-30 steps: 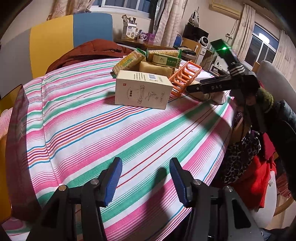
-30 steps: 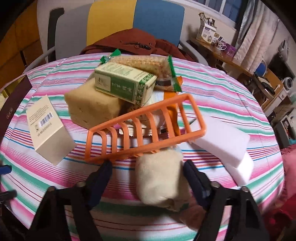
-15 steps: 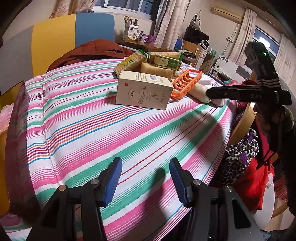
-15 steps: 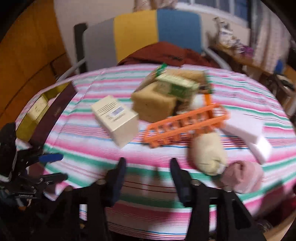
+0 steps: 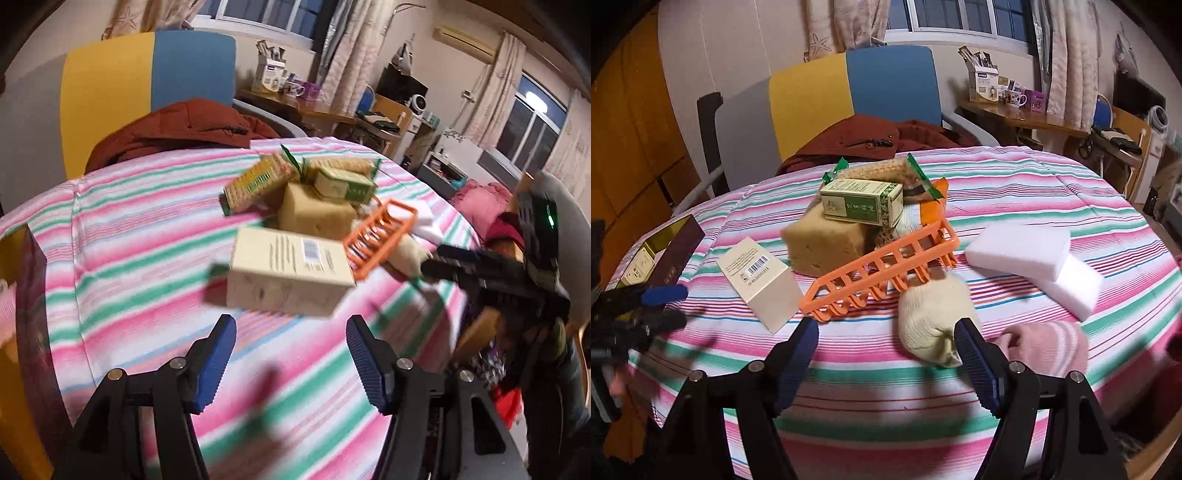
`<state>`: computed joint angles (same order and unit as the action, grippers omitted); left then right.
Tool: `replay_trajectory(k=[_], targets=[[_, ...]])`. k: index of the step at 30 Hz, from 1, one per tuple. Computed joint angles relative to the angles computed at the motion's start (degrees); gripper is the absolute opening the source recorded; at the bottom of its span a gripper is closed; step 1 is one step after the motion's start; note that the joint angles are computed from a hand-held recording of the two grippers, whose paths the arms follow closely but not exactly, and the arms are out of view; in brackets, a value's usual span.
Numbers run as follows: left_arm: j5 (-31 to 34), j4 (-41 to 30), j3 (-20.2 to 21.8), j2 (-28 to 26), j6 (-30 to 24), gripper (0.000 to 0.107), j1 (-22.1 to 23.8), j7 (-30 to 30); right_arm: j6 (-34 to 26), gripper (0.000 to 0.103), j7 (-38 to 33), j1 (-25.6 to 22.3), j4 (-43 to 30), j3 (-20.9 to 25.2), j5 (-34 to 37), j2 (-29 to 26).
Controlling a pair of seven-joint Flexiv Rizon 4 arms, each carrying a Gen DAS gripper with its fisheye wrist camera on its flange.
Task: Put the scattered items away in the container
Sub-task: 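Move both tools back over the remaining items, then grasp the second cream box with the left tool while the right tool grasps the beige sock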
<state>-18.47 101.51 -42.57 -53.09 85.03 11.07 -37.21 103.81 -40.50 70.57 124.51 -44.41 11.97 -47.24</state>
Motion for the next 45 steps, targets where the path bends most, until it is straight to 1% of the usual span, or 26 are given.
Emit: replay_trajectory(k=[2, 3, 6, 8, 9, 10, 11, 12, 13, 14, 15, 16, 19, 21, 24, 26, 32, 33, 34, 35, 36, 37, 38, 40, 42, 45], targets=[[0.23, -1.27, 1.11, -0.18, 0.29, 0.063, -1.33, -0.15, 0.77, 0.077, 0.65, 0.58, -0.10, -0.31, 0.95, -1.00], [0.12, -2.44, 2.94, 0.09, -0.23, 0.063, -2.96, -0.90, 2.05, 0.077, 0.57, 0.81, 0.00, -0.36, 1.37, -1.44], [0.20, -4.80, 6.05, -0.20, 0.58, 0.062, -5.92, -1.69, 8.57, 0.077, -2.26, -1.44, -0.06, 3.45, 2.68, -0.84], [-0.31, -6.59, 8.71, 0.39, -2.59, 0.061, -7.80, -2.47, 11.03, 0.078, -4.12, -2.39, -0.29, 5.46, 3.78, -0.62], [-1.49, -6.60, 8.02, 0.50, -4.39, 0.061, -7.16, -2.63, 11.23, 0.078, -4.90, -2.22, -0.48, 5.82, 4.82, -0.53], [-2.59, -5.81, 6.39, 0.52, -5.22, 0.062, -5.80, -1.85, 12.23, 0.078, -7.31, -3.65, -1.17, 8.04, 6.53, 0.25], [-3.50, -4.92, 5.34, 0.67, -5.99, 0.063, -4.74, -1.05, 16.97, 0.078, -6.25, -6.68, -1.04, 11.17, 4.60, 1.12], [-4.39, -4.10, 5.20, 1.05, -6.33, 0.065, -4.35, -0.82, 22.64, 0.081, -3.15, -10.68, -0.77, 14.24, -0.22, 1.49], [-5.30, -3.52, 5.42, 1.36, -6.60, 0.065, -4.30, -0.92, 27.48, 0.089, -0.42, -14.68, -1.21, 16.98, -5.23, 1.46], [-6.25, -2.83, 5.15, 1.53, -7.09, 0.066, -3.80, -0.72, 29.05, 0.092, -1.09, -17.71, -3.03, 19.75, -6.51, 1.43], [-7.35, -1.84, 4.28, 1.60, -7.34, 0.067, -2.81, -0.27, 28.14, 0.095, -5.20, -21.20, -5.78, 24.40, -5.03, 1.87], [-8.22, -1.14, 3.90, 1.79, -7.27, 0.069, -2.39, -0.03, 27.09, 0.095, -6.66, -23.88, -7.87, 27.17, -6.01, 1.86], [-9.79, 0.69, 3.00, 2.22, -6.63, 0.071, -1.27, 1.12, 22.17, 0.095, -6.15, -29.69, -15.14, 31.56, -11.02, -0.29], [-10.14, 1.09, 4.47, 2.93, -7.07, 0.071, -1.95, 0.75, 19.55, 0.095, -6.49, -33.15, -18.55, 34.51, -13.99, -1.45], [-10.75, 1.61, 5.25, 3.24, -6.38, 0.071, -2.30, 1.00, 13.68, 0.094, -5.60, -37.82, -23.35, 38.88, -17.81, -3.16], [-11.34, 2.54, 4.15, 3.20, -5.78, 0.071, -1.23, 1.62, 9.74, 0.095, -6.85, -37.86, -25.05, 39.15, -15.77, -3.61], [-11.36, 3.26, 3.74, 3.18, -5.06, 0.071, -0.54, 1.11, 9.23, 0.095, -6.89, -48.31, -26.62, 53.43, -22.02, -5.29], [-11.59, 3.97, 2.89, 3.13, -4.08, 0.071, 0.21, 1.21, 9.82, 0.095, -6.05, -50.46, -26.72, 56.39, -24.73, -5.97], [-11.57, 4.46, 2.03, 2.95, -3.61, 0.072, 1.08, 1.35, 11.13, 0.096, -3.81, -51.66, -26.25, 57.48, -28.34, -6.43], [-11.44, 4.75, 1.34, 2.80, -3.39, 0.072, 1.74, 1.30, 13.43, 0.096, 0.39, -51.65, -25.85, 56.70, -33.21, -6.99], [-11.22, 5.05, 0.70, 2.58, -2.57, 0.073, 2.25, 1.21, 15.65, 0.096, 4.25, -50.05, -25.15, 54.06, -36.20, -6.89], [-10.65, 5.17, 0.59, 2.50, -1.74, 0.076, 2.31, 0.97, 17.95, 0.096, 7.65, -46.84, -23.92, 49.64, -37.50, -6.17], [-9.92, 5.10, 0.74, 2.50, -1.46, 0.077, 2.25, 0.61, 19.98, 0.096, 10.08, -43.15, -22.41, 44.97, -37.05, -5.29], [-8.49, 5.06, 0.34, 2.23, -0.58, 0.077, 2.45, 0.05, 23.10, 0.096, 12.40, -35.16, -18.56, 35.92, -32.97, -3.51], [-6.91, 4.56, 0.37, 1.97, -0.08, 0.077, 2.01, -0.63, 21.30, 0.096, 6.06, -27.16, -13.93, 30.53, -20.89, -0.63], [-4.67, 3.48, 1.60, 1.68, 1.63, 0.077, -0.02, -2.41, 11.75, 0.096, -15.40, -15.17, -11.68, 25.05, 7.11, 3.39]])
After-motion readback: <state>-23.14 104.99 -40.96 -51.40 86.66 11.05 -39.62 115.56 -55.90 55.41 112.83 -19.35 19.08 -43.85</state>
